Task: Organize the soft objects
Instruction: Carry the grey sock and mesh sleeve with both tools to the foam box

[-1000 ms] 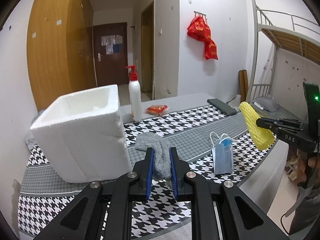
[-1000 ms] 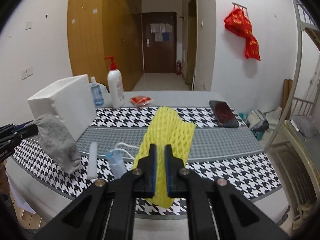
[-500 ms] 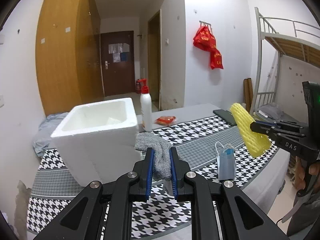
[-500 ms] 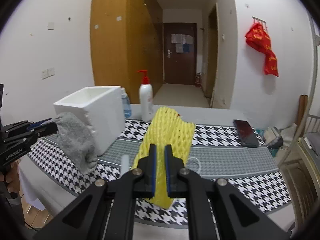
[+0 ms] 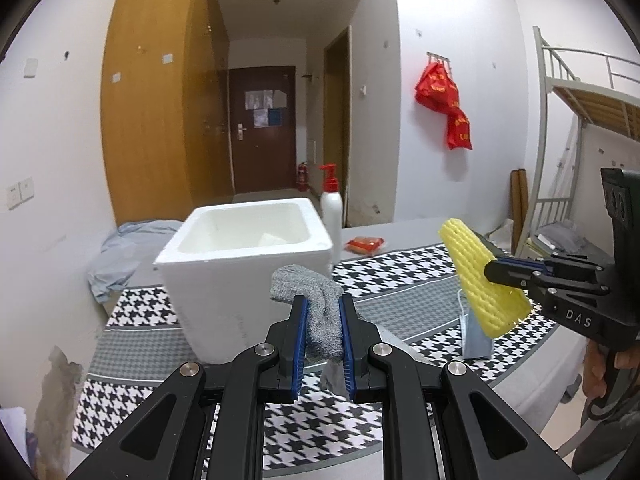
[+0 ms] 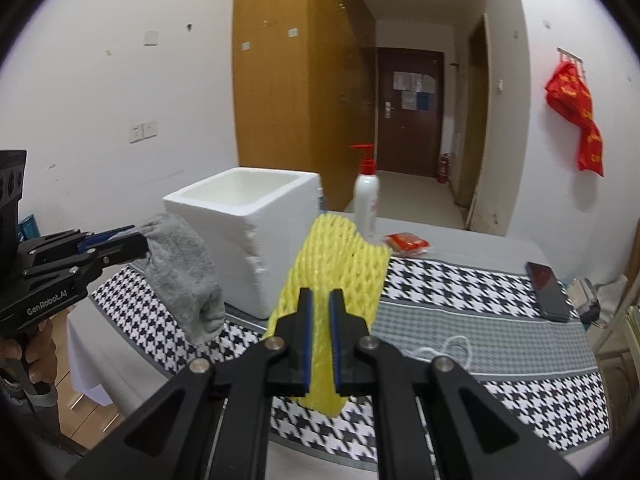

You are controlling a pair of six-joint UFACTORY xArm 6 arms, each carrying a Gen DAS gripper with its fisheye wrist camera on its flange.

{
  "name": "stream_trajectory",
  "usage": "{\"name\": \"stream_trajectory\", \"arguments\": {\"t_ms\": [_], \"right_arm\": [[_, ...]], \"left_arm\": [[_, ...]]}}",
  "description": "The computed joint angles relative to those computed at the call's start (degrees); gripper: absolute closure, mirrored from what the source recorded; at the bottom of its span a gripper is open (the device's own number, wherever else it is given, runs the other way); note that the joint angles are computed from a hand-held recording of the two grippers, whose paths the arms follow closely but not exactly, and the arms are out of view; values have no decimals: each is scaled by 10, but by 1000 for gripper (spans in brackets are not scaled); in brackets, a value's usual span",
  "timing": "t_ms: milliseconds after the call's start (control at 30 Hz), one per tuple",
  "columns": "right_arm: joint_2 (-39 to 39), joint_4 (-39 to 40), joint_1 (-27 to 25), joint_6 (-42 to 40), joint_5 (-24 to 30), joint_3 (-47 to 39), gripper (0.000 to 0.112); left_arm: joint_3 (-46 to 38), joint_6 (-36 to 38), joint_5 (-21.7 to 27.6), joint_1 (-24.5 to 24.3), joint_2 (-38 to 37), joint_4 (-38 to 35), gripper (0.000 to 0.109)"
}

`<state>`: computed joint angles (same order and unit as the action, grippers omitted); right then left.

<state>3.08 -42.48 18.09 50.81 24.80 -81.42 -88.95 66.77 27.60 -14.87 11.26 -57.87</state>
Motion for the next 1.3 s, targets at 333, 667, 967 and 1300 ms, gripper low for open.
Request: {"name": "stream_trajectory", "arguments": {"t_ms": [333,667,967,1300], "right_arm": [[67,84,21,-101,-15,-74,102],[127,157,34,-187,-7,-154,102],[177,186,40,-235,22,-245,102],[218,208,37,-269,56,-334,102]], "left_arm": [[14,-8,-17,19,-14,-1,92],[0,-27,-24,33,-6,6,92],[-45,-45,-11,44,14,17,92],[-109,-65,13,51,43,32,92]]}}
